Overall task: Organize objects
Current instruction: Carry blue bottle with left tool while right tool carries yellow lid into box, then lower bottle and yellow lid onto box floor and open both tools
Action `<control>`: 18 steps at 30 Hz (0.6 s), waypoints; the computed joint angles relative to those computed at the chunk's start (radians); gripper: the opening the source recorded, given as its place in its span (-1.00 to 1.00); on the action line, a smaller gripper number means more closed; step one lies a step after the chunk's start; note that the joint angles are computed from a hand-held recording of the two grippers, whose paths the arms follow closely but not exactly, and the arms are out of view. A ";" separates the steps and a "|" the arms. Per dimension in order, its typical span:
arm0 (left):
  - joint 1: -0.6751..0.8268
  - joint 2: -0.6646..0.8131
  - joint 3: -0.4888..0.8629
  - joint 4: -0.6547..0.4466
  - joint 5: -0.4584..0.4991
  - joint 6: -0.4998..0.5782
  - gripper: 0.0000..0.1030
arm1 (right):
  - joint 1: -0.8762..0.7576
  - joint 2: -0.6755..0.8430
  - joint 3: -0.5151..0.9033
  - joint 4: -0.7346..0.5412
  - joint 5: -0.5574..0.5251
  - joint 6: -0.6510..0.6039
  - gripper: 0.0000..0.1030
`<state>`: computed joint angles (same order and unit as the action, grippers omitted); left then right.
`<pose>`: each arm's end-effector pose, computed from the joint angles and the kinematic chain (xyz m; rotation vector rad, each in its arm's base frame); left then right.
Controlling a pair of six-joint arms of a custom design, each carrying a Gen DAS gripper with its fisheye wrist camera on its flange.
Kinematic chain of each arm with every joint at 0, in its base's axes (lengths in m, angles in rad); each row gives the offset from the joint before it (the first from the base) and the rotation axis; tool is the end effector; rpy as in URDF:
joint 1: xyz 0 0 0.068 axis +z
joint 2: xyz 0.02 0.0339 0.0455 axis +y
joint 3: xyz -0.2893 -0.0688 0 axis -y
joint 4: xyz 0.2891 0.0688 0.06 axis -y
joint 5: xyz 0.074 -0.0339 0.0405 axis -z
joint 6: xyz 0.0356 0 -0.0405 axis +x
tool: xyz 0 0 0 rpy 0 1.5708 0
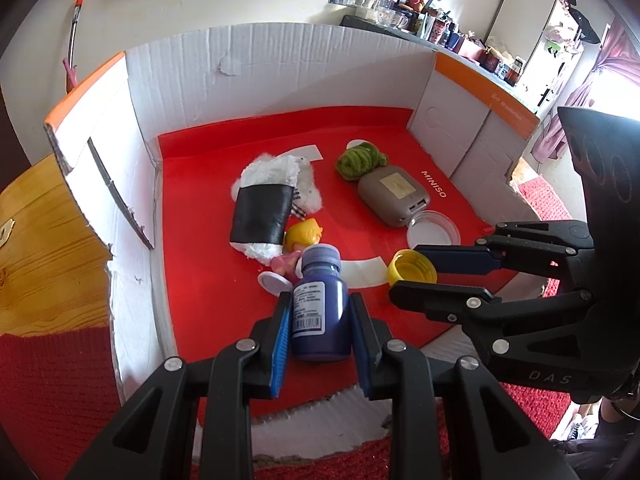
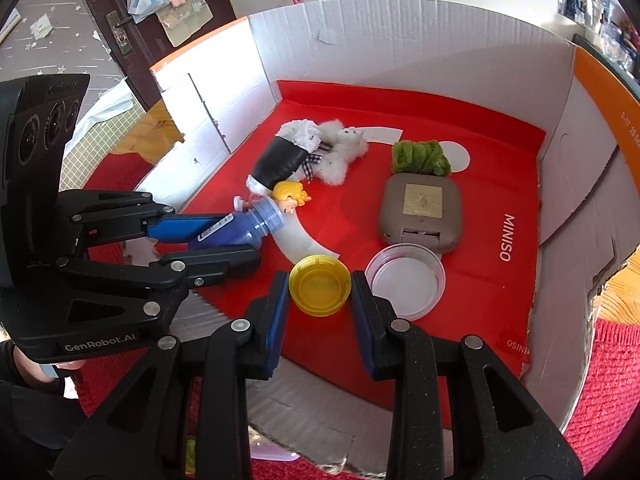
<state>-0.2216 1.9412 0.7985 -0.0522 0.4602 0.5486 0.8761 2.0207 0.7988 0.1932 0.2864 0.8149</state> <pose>0.3265 -0.0898 0.0466 1.1053 2.4125 -0.5307 0.2361 0.2677 0.0302 0.0242 2.5606 0.2873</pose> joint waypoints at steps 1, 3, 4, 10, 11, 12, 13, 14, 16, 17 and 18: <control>-0.002 0.002 0.002 0.001 -0.002 -0.002 -0.44 | -0.002 0.000 0.000 0.000 0.000 0.000 -0.44; -0.006 0.007 0.007 0.003 -0.006 -0.007 -0.44 | -0.008 -0.001 -0.003 0.002 -0.001 0.000 -0.44; -0.006 0.006 0.009 0.001 -0.006 -0.007 -0.44 | -0.010 0.000 -0.003 0.001 0.000 0.000 -0.44; -0.012 0.013 0.020 0.001 -0.010 -0.015 -0.44 | -0.018 -0.007 -0.007 -0.023 0.027 -0.001 -0.44; -0.013 0.015 0.021 0.002 -0.011 -0.016 -0.44 | -0.017 -0.009 -0.005 -0.036 0.039 0.001 -0.44; -0.015 0.015 0.020 0.005 -0.013 -0.017 -0.44 | -0.018 -0.010 -0.004 -0.046 0.048 0.001 -0.44; -0.015 0.016 0.022 0.005 -0.013 -0.017 -0.44 | -0.018 -0.010 -0.001 -0.061 0.059 0.001 -0.44; -0.016 0.016 0.022 0.007 -0.014 -0.018 -0.44 | -0.019 -0.011 0.002 -0.075 0.070 0.002 -0.44; -0.015 0.017 0.023 0.005 -0.013 -0.019 -0.44 | -0.021 -0.011 0.001 -0.081 0.073 0.005 -0.44; -0.015 0.016 0.022 0.004 -0.013 -0.018 -0.44 | -0.023 -0.012 -0.001 -0.080 0.072 0.005 -0.44; -0.016 0.017 0.022 0.005 -0.013 -0.020 -0.44 | -0.024 -0.012 0.000 -0.082 0.073 0.004 -0.44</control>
<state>-0.2376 1.9578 0.8207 -0.0475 0.4469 0.5286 0.8524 2.0091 0.7984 0.1117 0.3597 0.8189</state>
